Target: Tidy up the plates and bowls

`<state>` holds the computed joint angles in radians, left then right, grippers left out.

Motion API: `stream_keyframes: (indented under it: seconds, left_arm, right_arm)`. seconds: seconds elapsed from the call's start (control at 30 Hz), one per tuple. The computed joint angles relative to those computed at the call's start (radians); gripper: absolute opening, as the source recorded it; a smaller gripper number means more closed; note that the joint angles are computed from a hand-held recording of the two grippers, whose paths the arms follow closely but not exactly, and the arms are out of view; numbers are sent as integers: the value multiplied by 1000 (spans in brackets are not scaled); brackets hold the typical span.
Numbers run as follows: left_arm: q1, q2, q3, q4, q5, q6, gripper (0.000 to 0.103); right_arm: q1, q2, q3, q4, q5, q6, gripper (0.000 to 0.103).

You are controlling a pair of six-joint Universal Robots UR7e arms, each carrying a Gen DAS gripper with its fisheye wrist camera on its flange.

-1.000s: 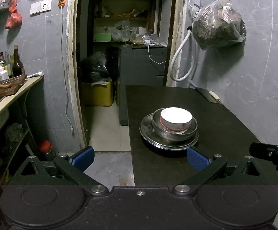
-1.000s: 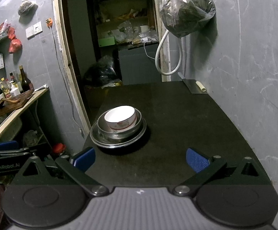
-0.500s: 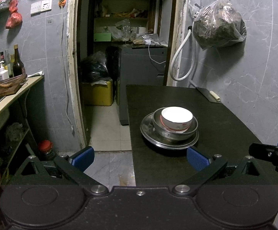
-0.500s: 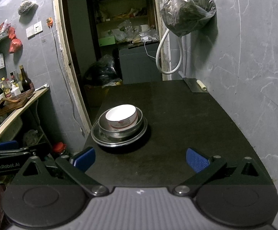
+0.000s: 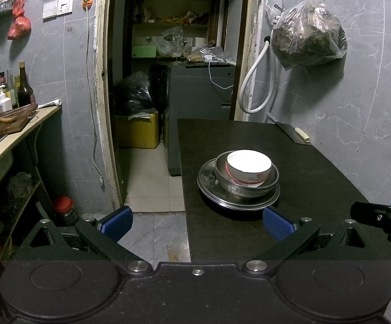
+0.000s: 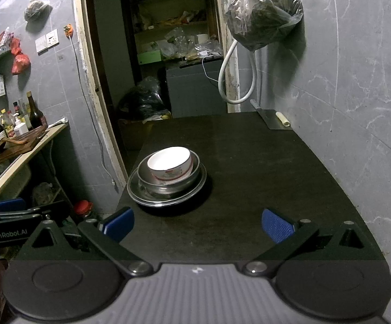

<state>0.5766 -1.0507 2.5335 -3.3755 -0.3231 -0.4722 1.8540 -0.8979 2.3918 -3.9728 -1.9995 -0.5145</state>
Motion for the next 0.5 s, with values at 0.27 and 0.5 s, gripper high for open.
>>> stream_keyframes:
  seconds: [0.27, 0.5]
  left_arm:
    - [8, 6, 11, -9, -11, -11, 102]
    - [31, 35, -4, -146, -43, 115, 102]
  right_arm:
    - [-1, 14, -5, -1, -8, 5, 103]
    - [4, 22, -25, 20, -25, 15, 103]
